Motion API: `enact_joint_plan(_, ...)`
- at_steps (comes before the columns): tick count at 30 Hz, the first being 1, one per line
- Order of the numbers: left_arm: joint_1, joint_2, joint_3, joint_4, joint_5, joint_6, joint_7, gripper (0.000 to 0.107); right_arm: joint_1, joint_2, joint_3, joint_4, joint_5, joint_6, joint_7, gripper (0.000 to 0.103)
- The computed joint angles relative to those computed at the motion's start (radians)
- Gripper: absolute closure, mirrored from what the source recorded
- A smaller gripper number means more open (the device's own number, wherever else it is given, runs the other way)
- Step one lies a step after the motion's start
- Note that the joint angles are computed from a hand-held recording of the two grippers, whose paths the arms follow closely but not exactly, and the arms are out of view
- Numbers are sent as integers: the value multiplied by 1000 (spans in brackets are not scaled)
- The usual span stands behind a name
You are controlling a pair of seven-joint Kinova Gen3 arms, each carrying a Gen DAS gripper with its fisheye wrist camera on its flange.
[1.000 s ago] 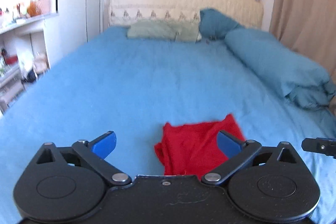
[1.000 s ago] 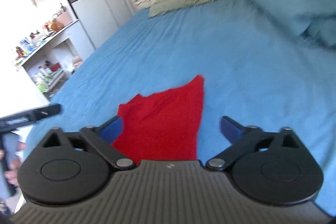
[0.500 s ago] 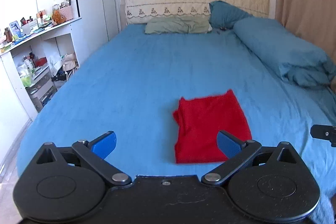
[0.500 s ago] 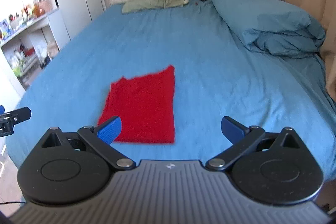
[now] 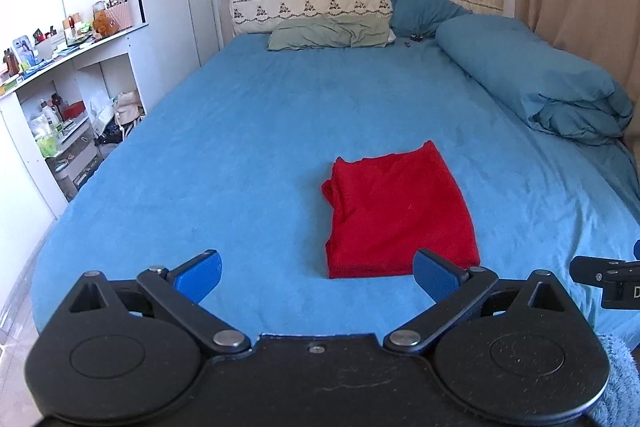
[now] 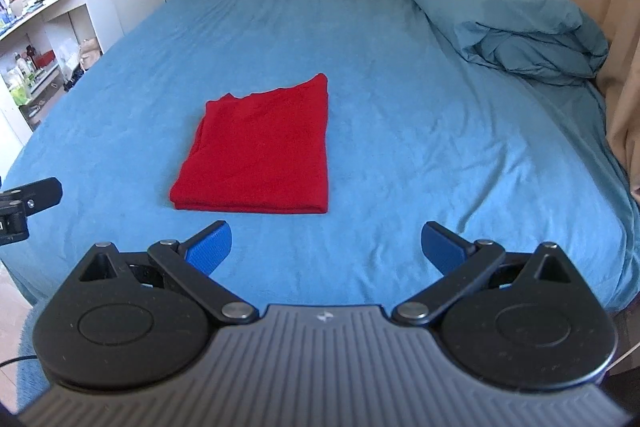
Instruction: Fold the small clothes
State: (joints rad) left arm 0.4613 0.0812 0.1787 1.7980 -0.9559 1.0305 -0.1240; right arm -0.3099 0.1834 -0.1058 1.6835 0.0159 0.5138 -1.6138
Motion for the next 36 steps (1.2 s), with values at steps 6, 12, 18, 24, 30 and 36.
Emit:
enact_joint_plan(6,6,4,3,-1,-4,10,-1,4,-9,0,7,-3,16,-1,-17,0)
enact_joint_plan(12,12,6,3,1,-17,15,13,4,0,5,5,-11,9,4,-11,0)
enact_joint_plan(18,20,11,3,-5,-23,24,16,4,-11,4,9,-12,27,14,-36,0)
enact_joint_plan(24,28,14,4,-12,-32,40,15,4,-13,4,8,-11,33,13,-45,0)
enact_joint_plan(30,33,16,3,-17,-35,45,15,4,-18,3,8,-9,38,12,-56,0)
enact_joint_plan(36,30,10,2,-12,-36,40,16,4,-16,4,4,-12,37,17,-56,0)
